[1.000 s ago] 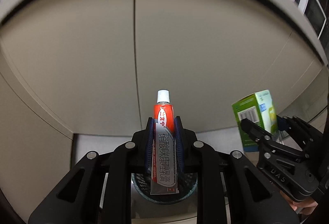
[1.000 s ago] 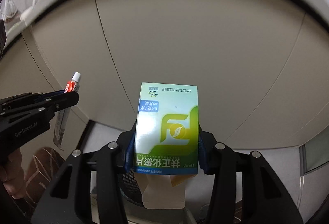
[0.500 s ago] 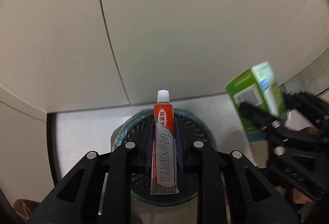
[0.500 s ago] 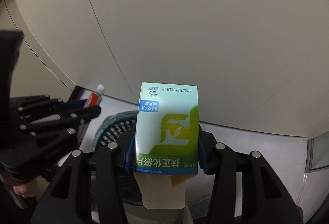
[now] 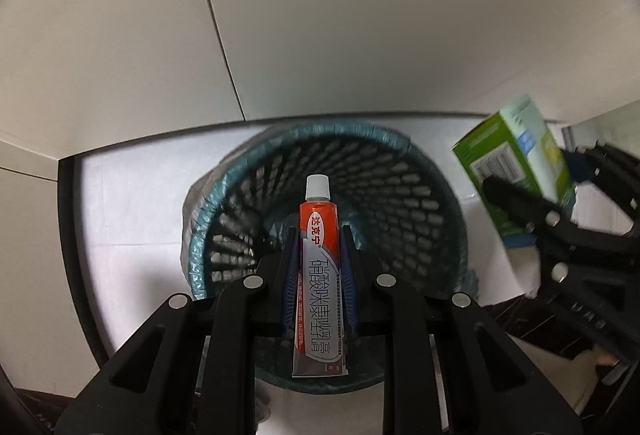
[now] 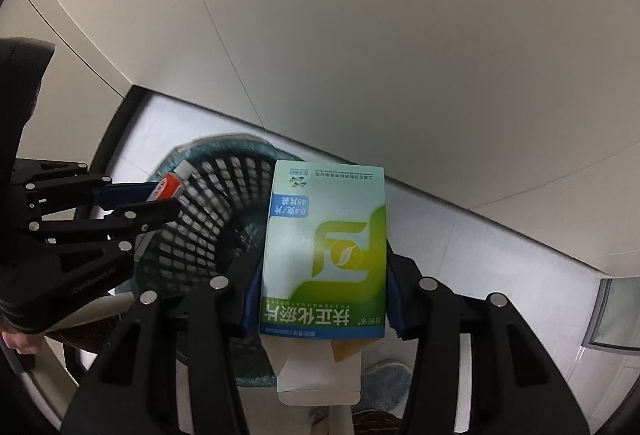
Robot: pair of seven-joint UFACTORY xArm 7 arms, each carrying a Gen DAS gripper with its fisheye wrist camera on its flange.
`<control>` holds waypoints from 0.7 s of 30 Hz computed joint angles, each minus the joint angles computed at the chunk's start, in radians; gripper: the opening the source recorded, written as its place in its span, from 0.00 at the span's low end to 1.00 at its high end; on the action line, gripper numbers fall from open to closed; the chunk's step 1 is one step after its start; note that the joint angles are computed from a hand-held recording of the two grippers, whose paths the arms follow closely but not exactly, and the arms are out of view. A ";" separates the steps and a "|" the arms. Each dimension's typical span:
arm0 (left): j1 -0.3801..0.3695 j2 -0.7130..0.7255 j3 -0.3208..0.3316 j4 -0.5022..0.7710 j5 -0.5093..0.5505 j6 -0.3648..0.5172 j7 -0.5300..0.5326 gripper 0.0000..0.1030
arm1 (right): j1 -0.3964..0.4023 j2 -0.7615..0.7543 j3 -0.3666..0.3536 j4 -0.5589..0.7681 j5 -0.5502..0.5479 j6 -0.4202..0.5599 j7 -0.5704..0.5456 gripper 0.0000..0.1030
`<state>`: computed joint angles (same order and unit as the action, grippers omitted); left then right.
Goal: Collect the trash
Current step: 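Open the left gripper over the bin while the right releases the green box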
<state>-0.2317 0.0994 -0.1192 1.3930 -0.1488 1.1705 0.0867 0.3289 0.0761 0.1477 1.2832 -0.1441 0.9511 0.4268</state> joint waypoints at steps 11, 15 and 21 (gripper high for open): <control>-0.004 -0.045 0.002 -0.067 0.037 -0.043 -0.018 0.48 | 0.016 -0.026 0.016 -0.024 0.020 0.042 -0.008 0.45; -0.004 -0.060 0.004 -0.084 0.091 -0.086 -0.047 0.64 | 0.019 -0.018 0.017 -0.023 0.036 0.035 -0.007 0.45; 0.006 -0.074 0.010 -0.092 0.088 -0.085 -0.070 0.76 | 0.021 -0.001 0.018 -0.027 0.075 0.023 -0.026 0.46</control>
